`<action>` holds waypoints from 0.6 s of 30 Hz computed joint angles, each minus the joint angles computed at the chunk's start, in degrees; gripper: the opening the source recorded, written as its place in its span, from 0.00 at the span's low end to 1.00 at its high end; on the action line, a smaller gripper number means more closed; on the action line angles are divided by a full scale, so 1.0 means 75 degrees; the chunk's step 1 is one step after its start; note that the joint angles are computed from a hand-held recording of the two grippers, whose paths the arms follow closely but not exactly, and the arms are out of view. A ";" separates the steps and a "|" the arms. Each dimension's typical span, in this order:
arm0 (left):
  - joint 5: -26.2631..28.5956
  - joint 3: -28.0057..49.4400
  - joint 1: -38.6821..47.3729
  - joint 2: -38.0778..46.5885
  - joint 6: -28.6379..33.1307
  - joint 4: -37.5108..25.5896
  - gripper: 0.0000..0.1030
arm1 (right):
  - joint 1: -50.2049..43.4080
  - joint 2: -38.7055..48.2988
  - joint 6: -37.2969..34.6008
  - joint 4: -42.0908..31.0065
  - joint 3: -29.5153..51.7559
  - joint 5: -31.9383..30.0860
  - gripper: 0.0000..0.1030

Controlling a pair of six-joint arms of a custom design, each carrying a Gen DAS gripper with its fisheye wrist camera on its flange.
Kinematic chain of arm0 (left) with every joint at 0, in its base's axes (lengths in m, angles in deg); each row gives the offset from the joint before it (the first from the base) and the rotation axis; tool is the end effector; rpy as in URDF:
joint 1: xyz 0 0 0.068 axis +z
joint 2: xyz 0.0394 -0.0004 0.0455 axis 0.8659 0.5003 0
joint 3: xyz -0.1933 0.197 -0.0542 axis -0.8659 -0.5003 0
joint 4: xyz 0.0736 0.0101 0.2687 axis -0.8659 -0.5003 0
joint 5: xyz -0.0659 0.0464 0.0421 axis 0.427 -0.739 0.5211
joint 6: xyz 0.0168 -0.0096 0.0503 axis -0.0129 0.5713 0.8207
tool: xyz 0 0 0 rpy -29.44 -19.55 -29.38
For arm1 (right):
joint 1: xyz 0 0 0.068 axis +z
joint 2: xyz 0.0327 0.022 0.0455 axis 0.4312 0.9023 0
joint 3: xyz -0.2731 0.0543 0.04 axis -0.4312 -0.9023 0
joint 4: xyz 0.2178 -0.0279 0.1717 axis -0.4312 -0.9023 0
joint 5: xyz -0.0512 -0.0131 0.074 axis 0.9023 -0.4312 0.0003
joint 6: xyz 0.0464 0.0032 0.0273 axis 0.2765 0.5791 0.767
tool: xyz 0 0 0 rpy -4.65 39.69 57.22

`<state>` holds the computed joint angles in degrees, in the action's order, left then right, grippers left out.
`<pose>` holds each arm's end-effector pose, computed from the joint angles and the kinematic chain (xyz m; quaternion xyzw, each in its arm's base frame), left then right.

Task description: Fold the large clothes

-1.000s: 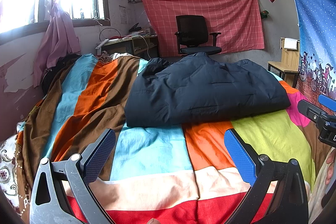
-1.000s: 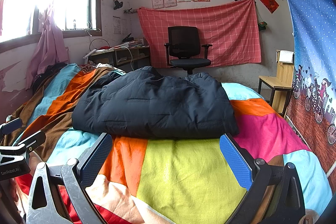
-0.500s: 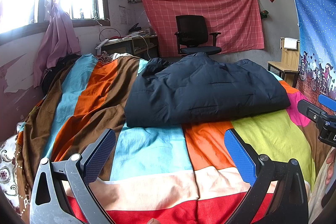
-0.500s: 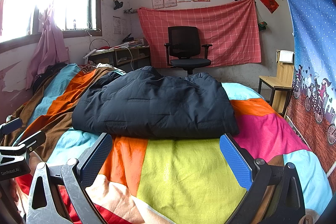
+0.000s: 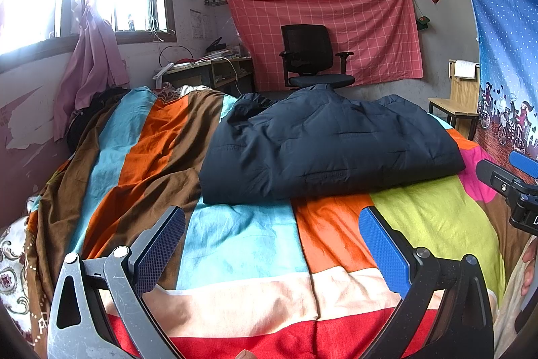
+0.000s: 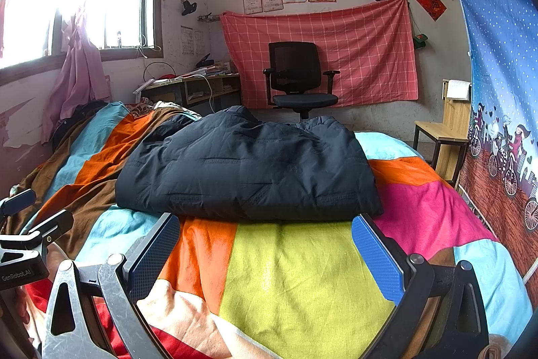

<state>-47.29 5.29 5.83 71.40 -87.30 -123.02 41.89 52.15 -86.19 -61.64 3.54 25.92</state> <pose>0.1280 -0.1230 0.3493 -0.1247 0.8324 0.1534 0.5177 0.2419 0.0800 0.2707 -0.1968 0.7931 0.1713 0.5503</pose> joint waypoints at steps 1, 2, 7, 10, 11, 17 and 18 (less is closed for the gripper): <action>-0.0003 0.0003 -0.0004 0.0007 -0.0010 -0.0006 0.98 | -0.0011 0.0000 -0.0005 0.0000 0.0002 -0.0010 1.00; -0.0004 0.0005 -0.0008 0.0012 -0.0019 -0.0012 0.98 | -0.0015 0.0002 -0.0011 0.0001 0.0002 -0.0017 1.00; 0.0002 0.0001 -0.0004 0.0009 -0.0013 -0.0001 0.98 | -0.0003 0.0010 -0.0002 0.0005 0.0006 -0.0003 1.00; 0.0011 0.0012 0.0002 0.0003 0.0011 0.0006 0.98 | 0.0011 0.0004 0.0006 -0.0008 0.0007 0.0011 1.00; 0.0027 -0.0006 0.0013 -0.0027 0.0068 0.0068 0.98 | 0.0019 0.0000 0.0006 -0.0008 0.0005 0.0021 1.00; 0.0182 -0.0016 0.0035 -0.0149 0.0160 0.0213 0.98 | 0.0033 0.0000 0.0014 -0.0004 0.0004 0.0035 1.00; 0.0200 -0.0007 0.0043 -0.0161 0.0145 0.0216 0.98 | 0.0036 0.0001 0.0015 -0.0001 0.0003 0.0039 1.00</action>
